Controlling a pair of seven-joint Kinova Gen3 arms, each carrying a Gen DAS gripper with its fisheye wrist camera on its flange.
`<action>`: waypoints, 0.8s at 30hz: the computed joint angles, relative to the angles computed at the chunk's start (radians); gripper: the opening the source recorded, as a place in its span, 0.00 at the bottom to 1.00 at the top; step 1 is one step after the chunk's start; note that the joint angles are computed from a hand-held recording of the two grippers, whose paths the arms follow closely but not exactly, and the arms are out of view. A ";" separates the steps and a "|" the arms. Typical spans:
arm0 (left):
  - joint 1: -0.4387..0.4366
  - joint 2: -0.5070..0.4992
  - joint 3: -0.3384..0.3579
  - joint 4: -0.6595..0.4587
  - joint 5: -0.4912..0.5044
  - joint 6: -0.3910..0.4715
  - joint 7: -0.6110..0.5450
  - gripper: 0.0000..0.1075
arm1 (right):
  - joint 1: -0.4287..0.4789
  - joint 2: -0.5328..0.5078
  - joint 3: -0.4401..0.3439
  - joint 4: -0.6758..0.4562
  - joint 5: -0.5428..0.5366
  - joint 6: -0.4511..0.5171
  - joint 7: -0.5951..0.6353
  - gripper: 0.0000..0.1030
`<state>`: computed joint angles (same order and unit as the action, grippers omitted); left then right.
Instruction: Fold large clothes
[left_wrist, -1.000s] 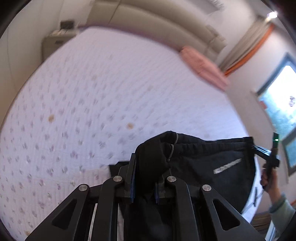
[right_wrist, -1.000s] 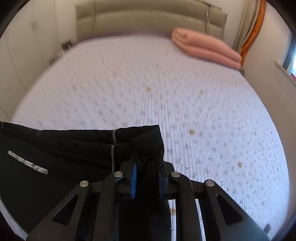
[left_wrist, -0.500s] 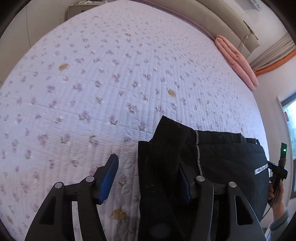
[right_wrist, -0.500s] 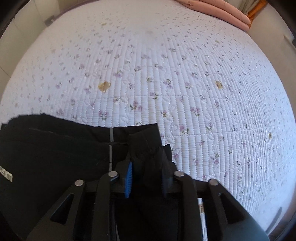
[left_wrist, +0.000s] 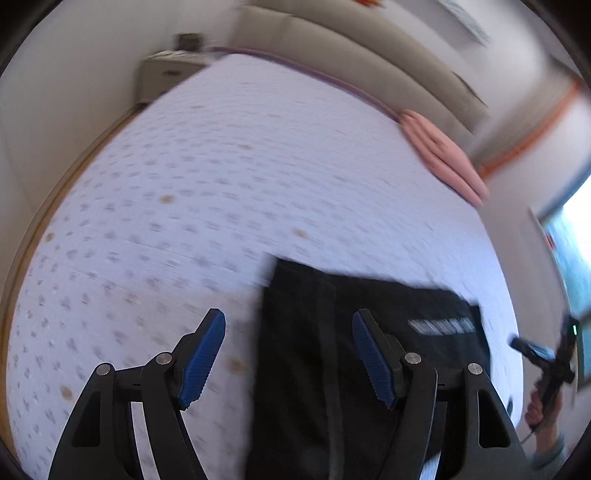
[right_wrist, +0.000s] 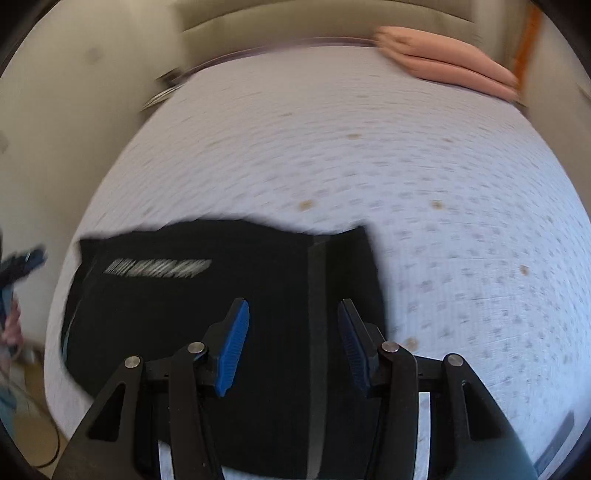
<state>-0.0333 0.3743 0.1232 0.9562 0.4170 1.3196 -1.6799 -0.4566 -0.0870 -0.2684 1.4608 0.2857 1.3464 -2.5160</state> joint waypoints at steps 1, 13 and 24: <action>0.022 -0.031 0.009 0.036 -0.007 -0.007 -0.008 0.68 | -0.018 0.018 -0.023 -0.014 0.010 0.008 -0.014 0.51; 0.287 -0.043 0.018 0.303 -0.199 -0.129 0.149 0.71 | -0.143 0.187 0.030 0.102 -0.079 -0.101 -0.086 0.52; 0.301 -0.053 0.022 0.347 -0.233 -0.194 0.152 0.74 | -0.230 0.215 0.035 0.115 0.029 -0.092 -0.194 0.52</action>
<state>0.2673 0.3216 0.1452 1.3029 0.1844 1.1255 -1.5281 -0.6871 0.1277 -0.2333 1.5755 0.3147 1.2542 -2.7098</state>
